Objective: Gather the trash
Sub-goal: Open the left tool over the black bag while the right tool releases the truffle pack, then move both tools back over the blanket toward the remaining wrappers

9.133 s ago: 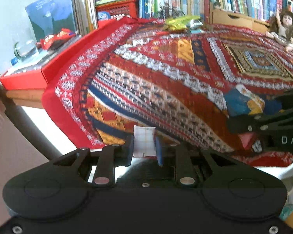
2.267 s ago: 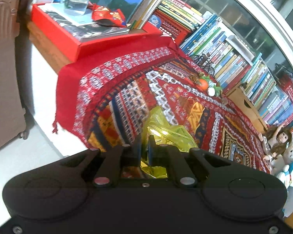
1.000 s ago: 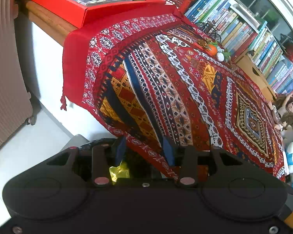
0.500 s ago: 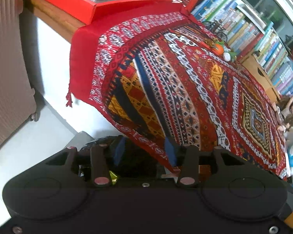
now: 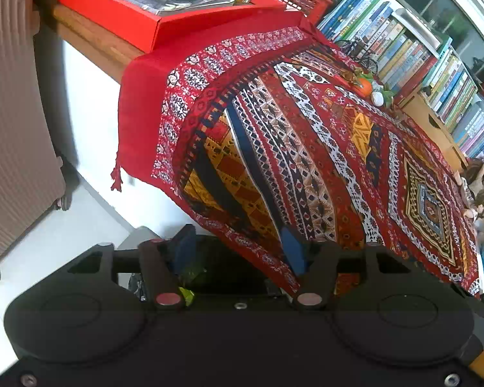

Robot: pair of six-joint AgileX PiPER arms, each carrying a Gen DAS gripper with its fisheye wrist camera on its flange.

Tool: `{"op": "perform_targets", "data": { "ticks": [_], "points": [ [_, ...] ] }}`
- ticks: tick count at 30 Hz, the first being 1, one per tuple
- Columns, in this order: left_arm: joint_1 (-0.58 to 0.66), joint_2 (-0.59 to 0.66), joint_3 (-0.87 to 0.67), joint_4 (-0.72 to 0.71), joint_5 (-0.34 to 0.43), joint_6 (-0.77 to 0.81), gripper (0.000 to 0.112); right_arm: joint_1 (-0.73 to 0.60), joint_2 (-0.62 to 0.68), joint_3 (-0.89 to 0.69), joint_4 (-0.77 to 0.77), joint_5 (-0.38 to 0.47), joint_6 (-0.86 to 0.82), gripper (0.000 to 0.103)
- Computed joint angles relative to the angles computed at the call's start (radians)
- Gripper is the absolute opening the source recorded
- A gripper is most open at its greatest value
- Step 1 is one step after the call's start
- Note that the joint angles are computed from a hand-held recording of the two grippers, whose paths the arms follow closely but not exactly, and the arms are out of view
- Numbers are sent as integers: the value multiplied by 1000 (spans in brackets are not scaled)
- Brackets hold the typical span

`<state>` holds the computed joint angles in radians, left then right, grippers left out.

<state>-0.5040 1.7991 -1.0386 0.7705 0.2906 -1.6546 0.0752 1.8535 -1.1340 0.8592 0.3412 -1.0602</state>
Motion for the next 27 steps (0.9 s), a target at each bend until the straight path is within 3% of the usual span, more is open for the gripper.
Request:
{"op": "perform_targets", "data": {
  "ticks": [3, 11, 16, 20, 27],
  "points": [
    [-8, 4, -15, 19, 23, -17, 78, -4, 2, -11, -16, 5, 16, 103],
    [-23, 22, -93, 77, 75, 23, 91, -26, 21, -102, -76, 37, 110, 103],
    [-25, 30, -180, 61, 89, 187, 99, -59, 31, -191, -66, 79, 136, 103],
    [-46, 81, -316, 61, 155, 326, 103, -82, 70, -303, -97, 125, 182, 103],
    [-31, 229, -636, -113, 227, 578, 103, -125, 184, -572, -202, 223, 325, 103]
  ]
}}
